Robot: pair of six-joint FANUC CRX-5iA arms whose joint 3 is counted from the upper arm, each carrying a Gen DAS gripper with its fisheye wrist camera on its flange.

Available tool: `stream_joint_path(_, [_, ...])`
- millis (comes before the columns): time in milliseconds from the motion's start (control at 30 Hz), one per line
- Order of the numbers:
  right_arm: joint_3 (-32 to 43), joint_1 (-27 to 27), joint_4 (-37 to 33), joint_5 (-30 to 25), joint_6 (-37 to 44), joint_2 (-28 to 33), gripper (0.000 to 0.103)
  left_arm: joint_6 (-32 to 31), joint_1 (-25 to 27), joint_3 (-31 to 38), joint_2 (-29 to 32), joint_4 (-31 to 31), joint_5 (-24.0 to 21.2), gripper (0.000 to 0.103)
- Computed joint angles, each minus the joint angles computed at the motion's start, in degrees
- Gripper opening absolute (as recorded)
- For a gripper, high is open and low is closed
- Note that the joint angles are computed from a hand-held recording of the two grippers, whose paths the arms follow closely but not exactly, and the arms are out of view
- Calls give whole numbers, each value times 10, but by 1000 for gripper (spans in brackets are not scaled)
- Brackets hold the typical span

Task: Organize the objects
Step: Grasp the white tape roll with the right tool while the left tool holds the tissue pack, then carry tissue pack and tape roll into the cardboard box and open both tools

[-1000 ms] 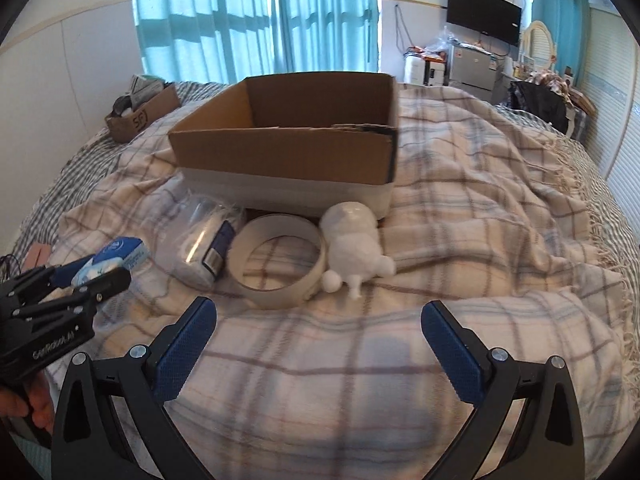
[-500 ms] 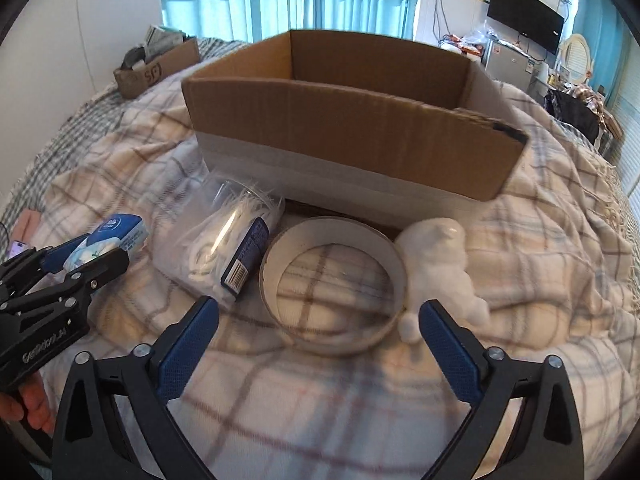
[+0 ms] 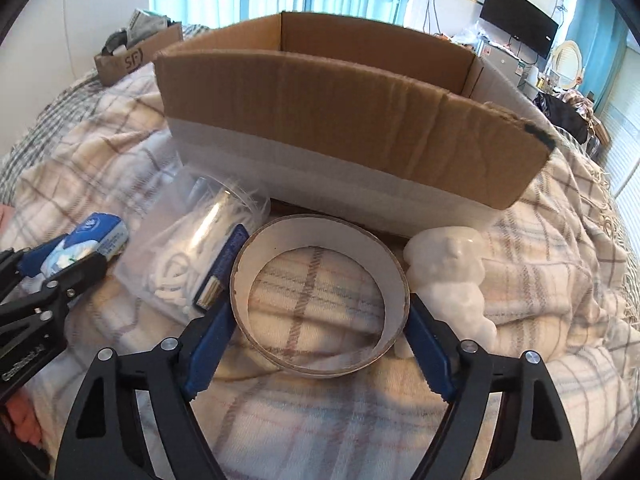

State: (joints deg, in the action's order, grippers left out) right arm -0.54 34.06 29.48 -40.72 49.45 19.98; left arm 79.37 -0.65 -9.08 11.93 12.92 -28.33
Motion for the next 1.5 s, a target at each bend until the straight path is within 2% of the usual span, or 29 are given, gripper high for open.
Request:
stream_joint_path(367, [-89,17,54,45,-63,-102,82,20,-8,-14,-59,-21,-17,53])
stream_joint_path(667, [-142,29,124,65,-121,-179,82,-5,-26,-2,-95,7,-23,53])
stream_joint_path(900, [-145,24,164,68,-137,-210,82,-45,-42,35,-87,34,-25,53])
stream_joint_path(1167, [-102,-1,174,79,-114,-194,82,-61,-54,108,-43,39,-36,53])
stream_joint_path(1500, [9,-52,117,99,-57,-115,82,-60,-70,236,52,21,-56,53])
